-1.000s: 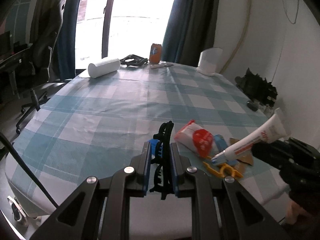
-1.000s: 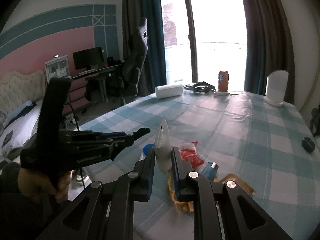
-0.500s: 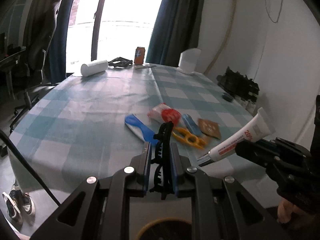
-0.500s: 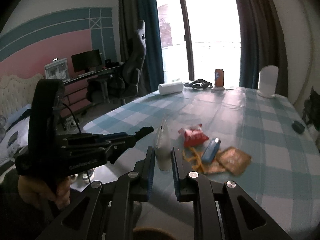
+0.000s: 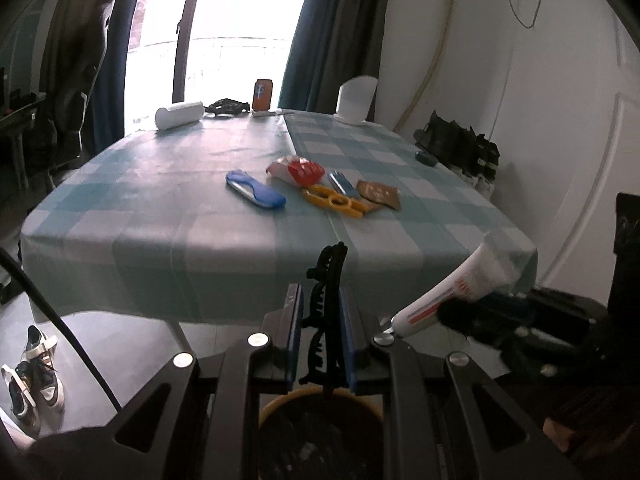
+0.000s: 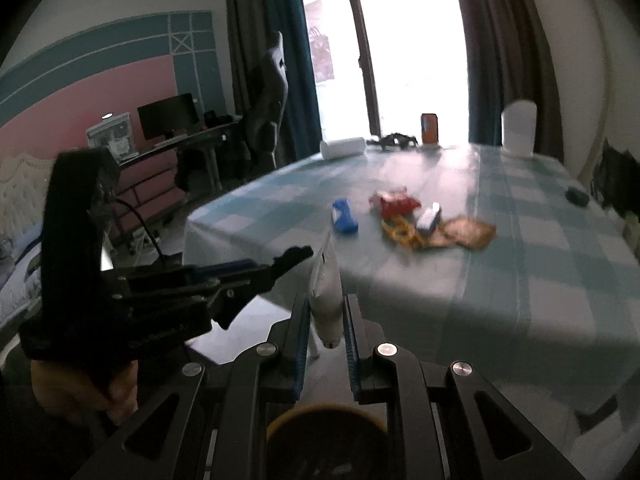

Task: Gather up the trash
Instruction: 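Lift the black clip with the left tool while the right tool holds the toothpaste, then lower both tools into the yellow bin and open them, dropping clip and toothpaste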

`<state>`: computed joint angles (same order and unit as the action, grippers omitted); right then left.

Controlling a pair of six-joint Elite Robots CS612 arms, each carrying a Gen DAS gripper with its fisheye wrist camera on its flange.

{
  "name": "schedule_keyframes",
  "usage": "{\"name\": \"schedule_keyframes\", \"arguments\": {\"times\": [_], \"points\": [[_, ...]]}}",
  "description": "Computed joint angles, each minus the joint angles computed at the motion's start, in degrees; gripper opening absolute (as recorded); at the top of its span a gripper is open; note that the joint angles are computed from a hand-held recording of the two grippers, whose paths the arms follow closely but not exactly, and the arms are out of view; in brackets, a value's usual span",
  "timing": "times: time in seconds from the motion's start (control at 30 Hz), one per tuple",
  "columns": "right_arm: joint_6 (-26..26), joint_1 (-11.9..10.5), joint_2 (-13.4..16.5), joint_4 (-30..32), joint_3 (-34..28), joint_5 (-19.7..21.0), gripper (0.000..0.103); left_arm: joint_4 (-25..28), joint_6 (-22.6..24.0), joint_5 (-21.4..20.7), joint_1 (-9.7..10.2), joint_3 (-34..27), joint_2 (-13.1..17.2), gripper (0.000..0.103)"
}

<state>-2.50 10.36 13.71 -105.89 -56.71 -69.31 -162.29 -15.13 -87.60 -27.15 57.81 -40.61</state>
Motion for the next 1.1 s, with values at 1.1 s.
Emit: {"name": "schedule_keyframes", "arguments": {"times": [1.1], "points": [[5.18, 0.67, 4.97, 18.31, -1.12, -2.79, 0.015, 21.31, -6.84, -4.36, -0.09, -1.73, 4.71, 0.013]]}}
